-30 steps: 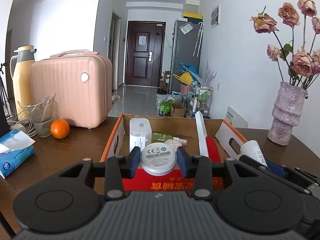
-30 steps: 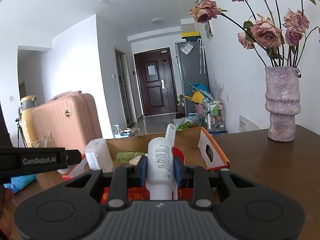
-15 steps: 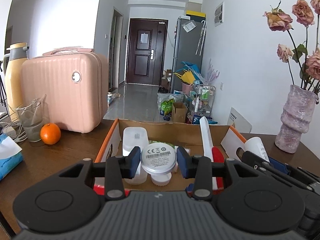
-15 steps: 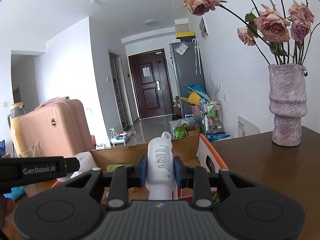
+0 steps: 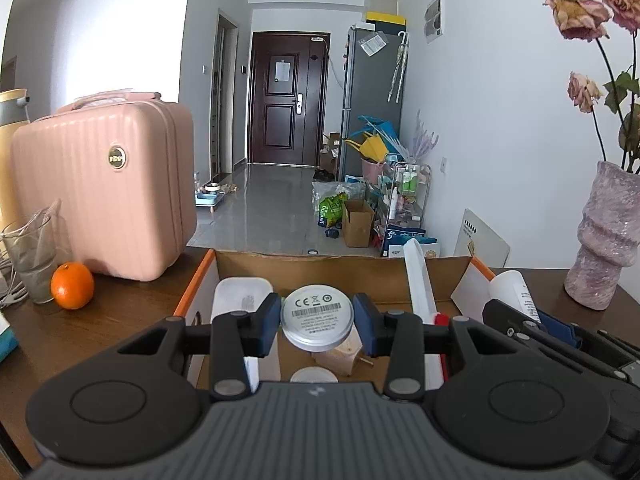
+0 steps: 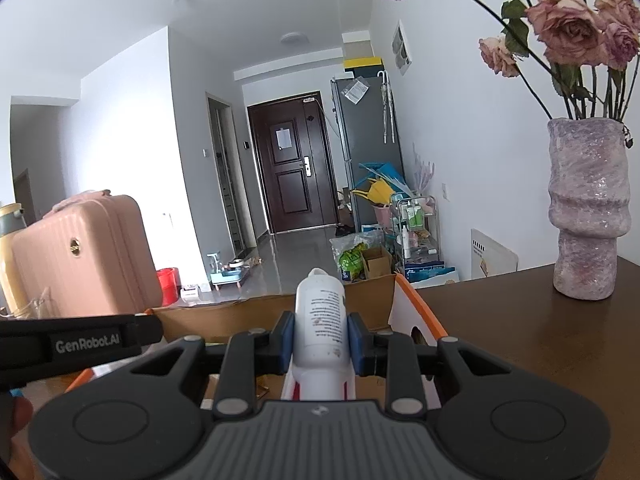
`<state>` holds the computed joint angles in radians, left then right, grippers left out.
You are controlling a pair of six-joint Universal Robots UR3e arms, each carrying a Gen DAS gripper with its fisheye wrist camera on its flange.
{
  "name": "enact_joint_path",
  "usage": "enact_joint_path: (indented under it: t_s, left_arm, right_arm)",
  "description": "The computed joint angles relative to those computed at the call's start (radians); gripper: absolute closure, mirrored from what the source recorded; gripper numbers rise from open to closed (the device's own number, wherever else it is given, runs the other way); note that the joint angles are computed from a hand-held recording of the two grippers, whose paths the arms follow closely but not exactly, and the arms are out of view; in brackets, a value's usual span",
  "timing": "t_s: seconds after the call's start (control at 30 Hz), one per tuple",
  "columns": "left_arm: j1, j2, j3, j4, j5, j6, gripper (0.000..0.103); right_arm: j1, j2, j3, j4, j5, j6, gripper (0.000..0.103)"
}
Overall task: Organize rigid objects
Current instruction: 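Carry the white lid and spray bottle over the cardboard box with both grippers, then open both grippers to drop the lid and spray bottle into the box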
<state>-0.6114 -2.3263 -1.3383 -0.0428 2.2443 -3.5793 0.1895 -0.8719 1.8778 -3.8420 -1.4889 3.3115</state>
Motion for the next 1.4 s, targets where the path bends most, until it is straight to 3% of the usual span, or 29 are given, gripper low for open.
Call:
enact_joint_path:
  t_s: [0.6,0.67,0.7,0.73,0.77,0.8,0.87,0.9,0.97,1.0,1.4]
  left_arm:
    - [0.051,-0.095,0.129,-0.018,-0.027,0.082,0.062]
    - [0.050,-0.089,0.111,0.006,-0.029,0.087,0.057]
    - [0.048,-0.086,0.104,0.014,-0.024,0.087,0.043]
    - [0.045,-0.083,0.098,0.025,-0.012,0.085,0.026]
    - [0.044,-0.080,0.087,0.049,-0.002,0.089,0.020]
    - [0.042,-0.075,0.073,0.076,0.007,0.096,0.015]
    - [0.046,-0.055,0.041,0.106,0.009,0.098,0.011]
    - [0.048,-0.044,0.024,0.117,0.010,0.088,0.002]
    - [0.051,-0.027,-0.005,0.140,0.011,0.072,0.000]
    - [0.054,-0.018,-0.015,0.141,0.007,0.071,0.000]
    - [0.029,0.080,-0.148,0.206,0.045,0.079,0.000]
  right_arm:
    - [0.012,0.089,-0.161,0.104,-0.030,-0.057,0.076]
    - [0.010,0.085,-0.157,0.112,-0.030,-0.063,0.076]
    - [0.009,0.082,-0.154,0.118,-0.031,-0.068,0.076]
    - [0.010,0.081,-0.155,0.120,-0.039,-0.068,0.072]
    - [0.011,0.079,-0.152,0.120,-0.048,-0.068,0.061]
    - [0.012,0.076,-0.147,0.116,-0.052,-0.069,0.054]
    - [0.017,0.075,-0.138,0.095,-0.073,-0.065,0.030]
    - [0.018,0.073,-0.135,0.088,-0.080,-0.064,0.025]
    - [0.021,0.071,-0.125,0.066,-0.094,-0.059,0.005]
    - [0.026,0.073,-0.123,0.053,-0.110,-0.055,0.001]
    - [0.032,0.005,-0.023,-0.013,-0.130,-0.049,0.000]
